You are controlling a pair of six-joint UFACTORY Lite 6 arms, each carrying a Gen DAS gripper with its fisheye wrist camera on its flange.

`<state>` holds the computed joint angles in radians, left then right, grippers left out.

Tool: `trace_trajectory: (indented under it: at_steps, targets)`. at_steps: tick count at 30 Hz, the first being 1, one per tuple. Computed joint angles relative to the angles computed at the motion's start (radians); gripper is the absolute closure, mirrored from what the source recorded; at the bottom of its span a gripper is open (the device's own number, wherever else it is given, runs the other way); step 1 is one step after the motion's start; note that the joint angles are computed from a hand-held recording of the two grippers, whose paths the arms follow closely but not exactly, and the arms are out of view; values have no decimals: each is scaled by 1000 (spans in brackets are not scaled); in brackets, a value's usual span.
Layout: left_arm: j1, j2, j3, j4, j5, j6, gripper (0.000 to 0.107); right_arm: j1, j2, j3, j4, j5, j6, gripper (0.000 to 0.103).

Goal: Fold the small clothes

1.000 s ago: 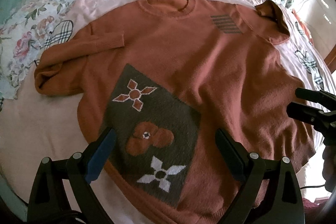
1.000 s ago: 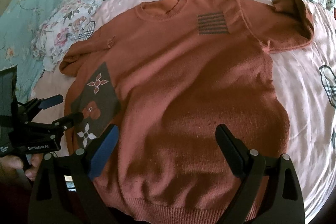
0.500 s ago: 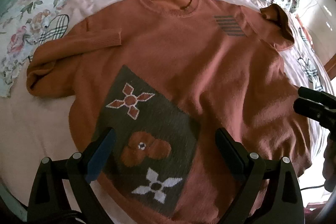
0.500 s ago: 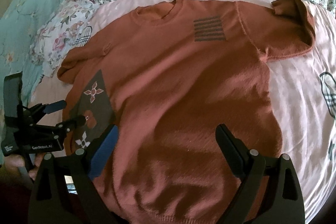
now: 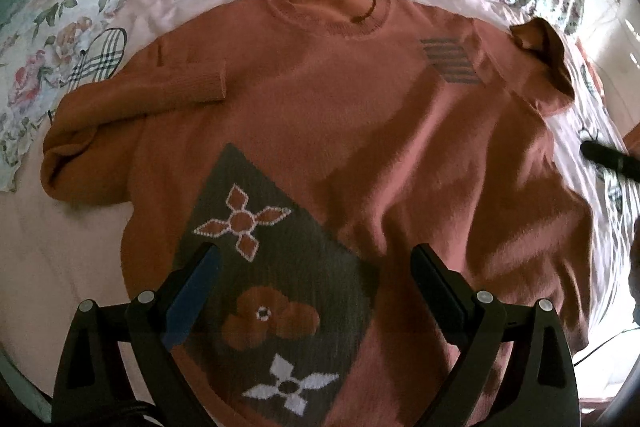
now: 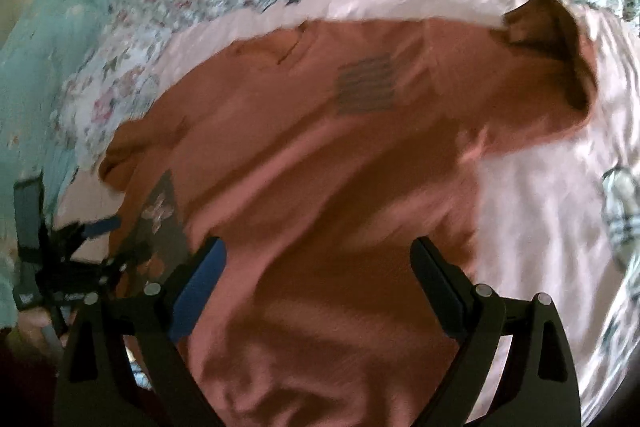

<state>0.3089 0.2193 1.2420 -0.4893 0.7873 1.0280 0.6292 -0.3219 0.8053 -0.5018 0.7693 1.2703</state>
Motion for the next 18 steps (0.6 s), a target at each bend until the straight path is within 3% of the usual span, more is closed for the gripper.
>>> trace_trajectory:
  at_steps: [5, 9, 13, 18]
  targets:
    - [-29, 66, 75, 2, 14, -79, 11, -334, -22, 97, 55, 24, -357, 10]
    - [-59, 88, 98, 20, 7, -126, 11, -666, 53, 212, 205, -43, -704, 10]
    - [-94, 125, 121, 52, -2, -180, 11, -906, 272, 379, 357, -112, -978, 10]
    - [-134, 163, 144, 89, -9, -256, 11, -1008, 589, 710, 403, -45, -1240, 10]
